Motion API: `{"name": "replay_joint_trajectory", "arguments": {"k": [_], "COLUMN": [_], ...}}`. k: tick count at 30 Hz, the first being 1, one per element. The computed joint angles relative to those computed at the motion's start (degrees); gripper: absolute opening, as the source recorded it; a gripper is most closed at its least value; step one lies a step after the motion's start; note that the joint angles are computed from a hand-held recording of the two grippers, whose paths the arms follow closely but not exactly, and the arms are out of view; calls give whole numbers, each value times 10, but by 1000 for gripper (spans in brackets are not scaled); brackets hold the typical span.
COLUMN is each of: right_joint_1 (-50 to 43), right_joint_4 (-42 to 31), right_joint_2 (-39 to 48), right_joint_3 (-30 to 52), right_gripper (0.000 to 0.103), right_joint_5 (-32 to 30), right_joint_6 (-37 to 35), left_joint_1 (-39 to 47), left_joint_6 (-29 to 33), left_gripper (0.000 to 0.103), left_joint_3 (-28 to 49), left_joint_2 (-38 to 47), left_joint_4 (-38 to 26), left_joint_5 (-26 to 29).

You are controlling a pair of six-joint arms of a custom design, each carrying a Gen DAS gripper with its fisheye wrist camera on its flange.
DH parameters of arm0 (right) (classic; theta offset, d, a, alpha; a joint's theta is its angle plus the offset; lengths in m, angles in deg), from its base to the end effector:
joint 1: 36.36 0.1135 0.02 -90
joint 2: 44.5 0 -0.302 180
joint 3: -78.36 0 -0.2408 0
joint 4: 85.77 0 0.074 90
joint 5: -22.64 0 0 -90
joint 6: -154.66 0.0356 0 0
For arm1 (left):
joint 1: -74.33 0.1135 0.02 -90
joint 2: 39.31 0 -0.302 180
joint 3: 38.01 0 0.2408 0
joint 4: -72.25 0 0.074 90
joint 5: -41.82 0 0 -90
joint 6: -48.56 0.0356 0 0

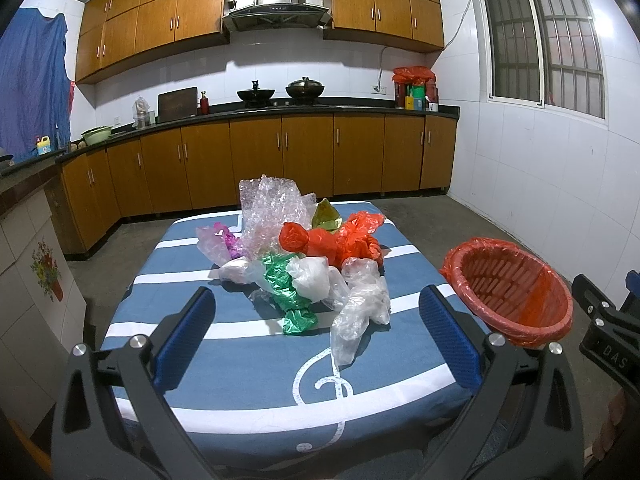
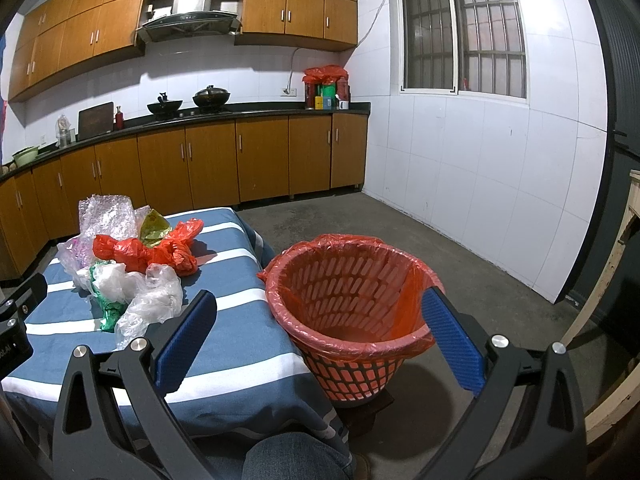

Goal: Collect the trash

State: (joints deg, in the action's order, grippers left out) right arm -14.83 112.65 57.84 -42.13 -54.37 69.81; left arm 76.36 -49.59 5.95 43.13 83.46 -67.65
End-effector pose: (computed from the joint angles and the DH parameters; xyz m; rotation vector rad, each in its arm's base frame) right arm 0.3379 0.1247 0.1999 -0.1383 1.9812 0.0751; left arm 0.2638 0.0212 0.2138 -0.3892 1.9910 0.2800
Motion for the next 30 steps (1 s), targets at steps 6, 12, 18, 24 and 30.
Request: {"name": "replay_joint_trajectory", "arguments": {"k": [6,12,18,24,30], "right_joint_1": [-1,-3,-3,-2,-8], "right_joint_4": [0,-1,-1,6,-2], "right_joint_2": [-1,-2,-1,7,16], "right_joint_3": [0,0,1,2,19], "right_gripper": [101,101,101,101,101], "right_joint_5": [1,-1,-1,-1,-40], "right_joint_6": [2,1,1,2,9], "left_joint_1": [0,0,0,0,17], "left_joint_6": [0,0,0,-3,-4], "left_gripper": [99,99,99,99,99], "left_joint_3": [0,0,1,1,-12], "left_joint_2": [0,0,0,0,13], "left_joint_4": [-1,-1,-2,-5,22], "left_joint_5": [0,0,0,0,2]}}
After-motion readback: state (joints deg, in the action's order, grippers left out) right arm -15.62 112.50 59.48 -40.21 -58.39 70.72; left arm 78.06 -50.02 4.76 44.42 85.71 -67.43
